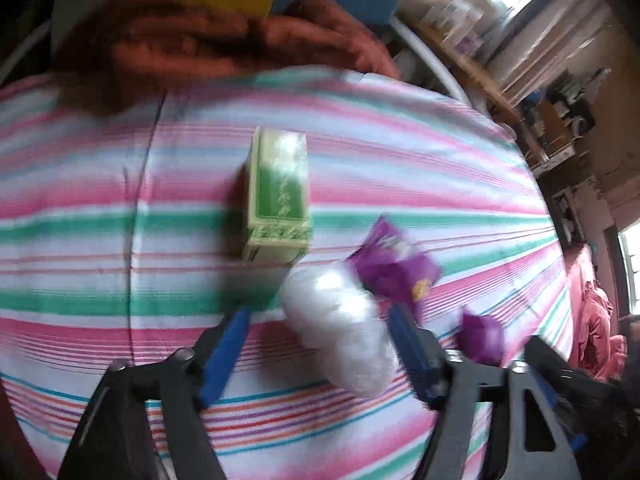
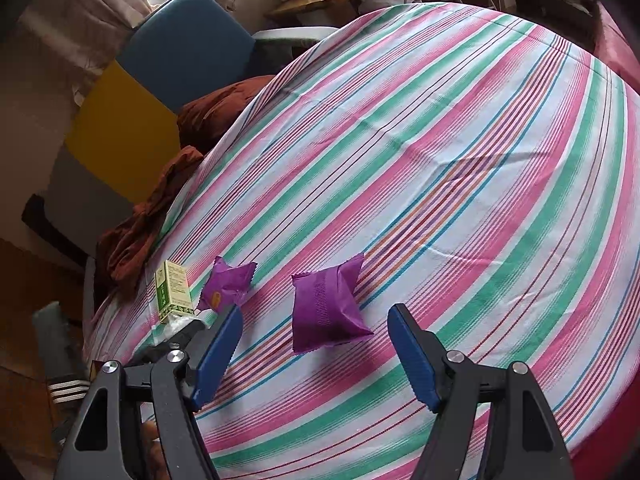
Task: Organize objects
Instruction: 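Grasp the white cotton-wool bag with the left tool while the right grasps a purple snack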
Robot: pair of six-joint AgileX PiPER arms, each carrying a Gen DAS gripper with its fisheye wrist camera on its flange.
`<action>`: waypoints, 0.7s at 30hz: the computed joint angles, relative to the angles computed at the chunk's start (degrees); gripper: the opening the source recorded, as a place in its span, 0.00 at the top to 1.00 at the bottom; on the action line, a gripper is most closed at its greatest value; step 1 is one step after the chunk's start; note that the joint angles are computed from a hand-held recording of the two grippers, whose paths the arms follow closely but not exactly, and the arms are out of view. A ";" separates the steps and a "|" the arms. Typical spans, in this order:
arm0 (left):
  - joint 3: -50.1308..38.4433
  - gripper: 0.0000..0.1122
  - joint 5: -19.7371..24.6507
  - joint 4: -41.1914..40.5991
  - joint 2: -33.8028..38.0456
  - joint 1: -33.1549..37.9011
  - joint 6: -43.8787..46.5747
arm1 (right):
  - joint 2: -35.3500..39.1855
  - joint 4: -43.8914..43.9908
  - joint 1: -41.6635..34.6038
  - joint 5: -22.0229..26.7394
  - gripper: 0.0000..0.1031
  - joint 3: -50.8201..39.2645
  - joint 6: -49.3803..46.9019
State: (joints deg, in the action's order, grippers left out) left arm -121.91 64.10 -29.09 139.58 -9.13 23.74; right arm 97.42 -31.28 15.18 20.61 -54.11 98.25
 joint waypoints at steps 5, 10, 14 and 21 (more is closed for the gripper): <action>3.99 0.50 -3.37 -1.29 -1.63 0.66 5.35 | 1.36 2.30 -0.78 0.07 0.26 -1.07 -2.57; 10.14 0.52 -7.56 -3.94 -4.25 1.49 11.63 | 3.82 5.17 -0.94 3.45 0.28 -4.11 -6.46; 9.74 0.52 -6.95 -4.53 -3.87 1.84 12.96 | 5.75 6.83 -0.56 6.48 0.28 -6.86 -9.98; 8.70 0.52 -5.73 -4.90 -3.25 2.55 13.59 | 8.81 7.00 0.59 12.29 0.28 -11.38 -13.20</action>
State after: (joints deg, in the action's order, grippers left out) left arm -113.20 58.37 -33.99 136.34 -6.58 37.33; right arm 106.22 -24.28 15.76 32.90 -65.49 85.05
